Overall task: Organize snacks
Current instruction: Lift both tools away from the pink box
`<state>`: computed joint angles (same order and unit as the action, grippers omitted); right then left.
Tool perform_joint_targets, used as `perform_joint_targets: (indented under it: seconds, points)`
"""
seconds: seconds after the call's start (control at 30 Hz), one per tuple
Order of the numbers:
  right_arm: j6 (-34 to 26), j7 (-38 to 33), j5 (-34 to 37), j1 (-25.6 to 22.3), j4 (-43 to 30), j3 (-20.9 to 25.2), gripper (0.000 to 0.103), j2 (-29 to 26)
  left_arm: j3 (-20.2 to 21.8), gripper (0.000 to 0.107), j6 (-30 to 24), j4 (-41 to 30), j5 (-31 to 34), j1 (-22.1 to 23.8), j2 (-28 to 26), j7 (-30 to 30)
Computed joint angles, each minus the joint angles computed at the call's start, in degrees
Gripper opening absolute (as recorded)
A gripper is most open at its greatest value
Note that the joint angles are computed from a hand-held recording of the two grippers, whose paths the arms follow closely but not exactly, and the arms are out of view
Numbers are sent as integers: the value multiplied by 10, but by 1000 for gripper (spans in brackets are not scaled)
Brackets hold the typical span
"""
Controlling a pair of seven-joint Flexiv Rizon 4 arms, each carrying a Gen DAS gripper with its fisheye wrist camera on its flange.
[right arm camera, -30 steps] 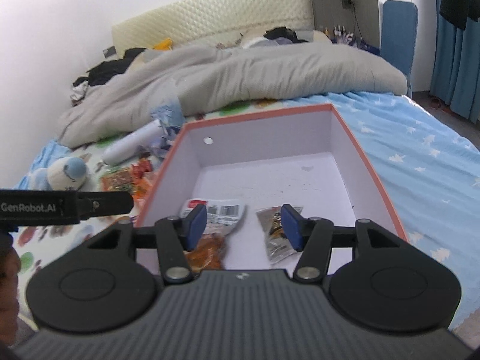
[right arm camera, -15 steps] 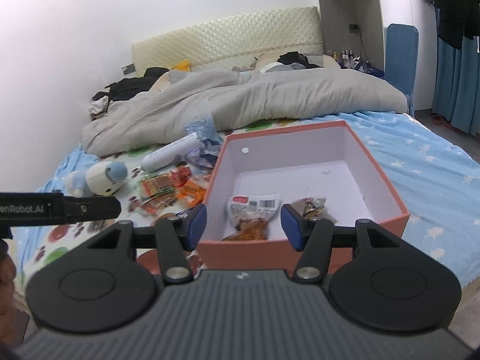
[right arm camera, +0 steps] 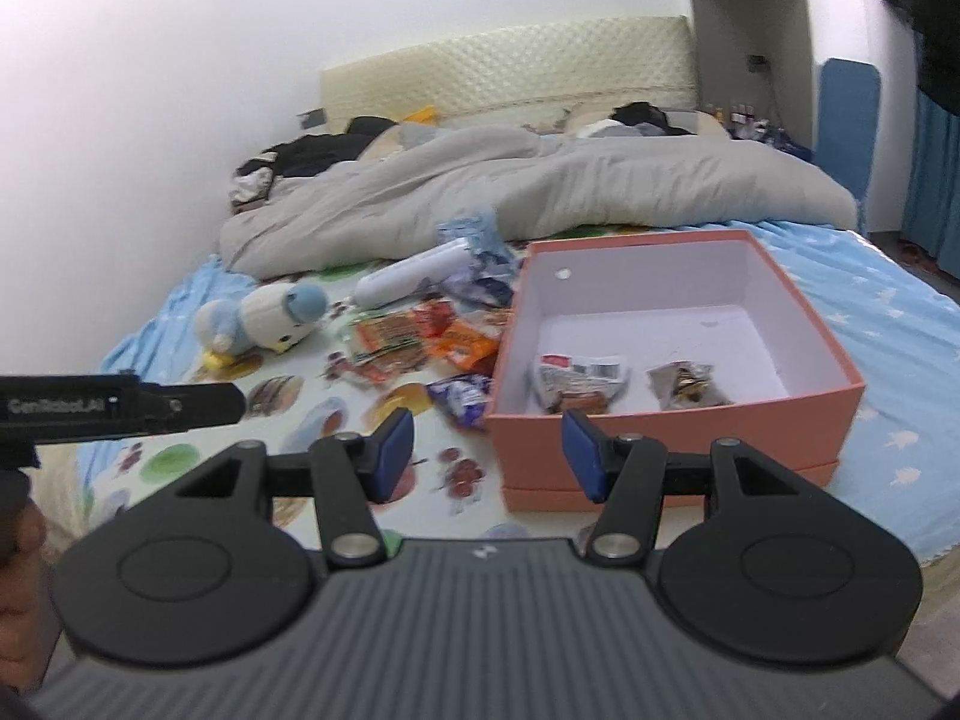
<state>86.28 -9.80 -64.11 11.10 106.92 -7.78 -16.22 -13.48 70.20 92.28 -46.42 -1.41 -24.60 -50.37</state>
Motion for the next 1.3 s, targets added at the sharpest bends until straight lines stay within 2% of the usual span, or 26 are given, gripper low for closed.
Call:
perform_joint_targets:
  seconds: [0.13, 0.2, 0.33, 0.53, 0.6, 0.63, 0.8, 0.87, 0.97, 1.03, 1.17, 1.3]
  points:
    - [19, 41, -47, 4, 7, -6, 57, 4, 8, 64, 1, 26, -9, 5, 20, -3]
    - [16, 30, -32, 1, 6, 7, 57, 2, 17, 64, -5, 33, -5, 5, 27, -10]
    - [3, -19, 14, 2, 4, 24, 57, -6, 45, 64, -29, 12, 47, -2, 22, -53]
    - [-12, -108, 90, 18, -15, 28, 57, -24, 54, 64, -99, -66, 108, 5, 11, -79]
    - [-28, -153, 134, 19, -30, 42, 57, -36, 52, 69, -128, -93, 113, 9, 8, -86]
    - [-35, -176, 156, 20, -39, 49, 57, -43, 46, 75, -139, -102, 109, 13, 9, -70]
    - [-65, -272, 237, 31, -94, 69, 57, -88, 49, 78, -211, -156, 137, 13, 11, -24]
    - [-75, -310, 275, 31, -123, 83, 57, -108, 54, 82, -227, -176, 142, 11, 8, -30]
    - [-87, -352, 306, 40, -156, 85, 57, -131, 62, 82, -238, -210, 159, 5, -2, -51]
    - [-112, -383, 331, 41, -182, 93, 57, -145, 65, 83, -266, -244, 172, 3, -15, -72]
    - [-139, -416, 355, 56, -210, 75, 57, -157, 63, 83, -352, -327, 186, 7, -50, -114]
    - [-153, -405, 350, 72, -217, 44, 57, -160, 60, 83, -376, -354, 203, 6, -68, -86]
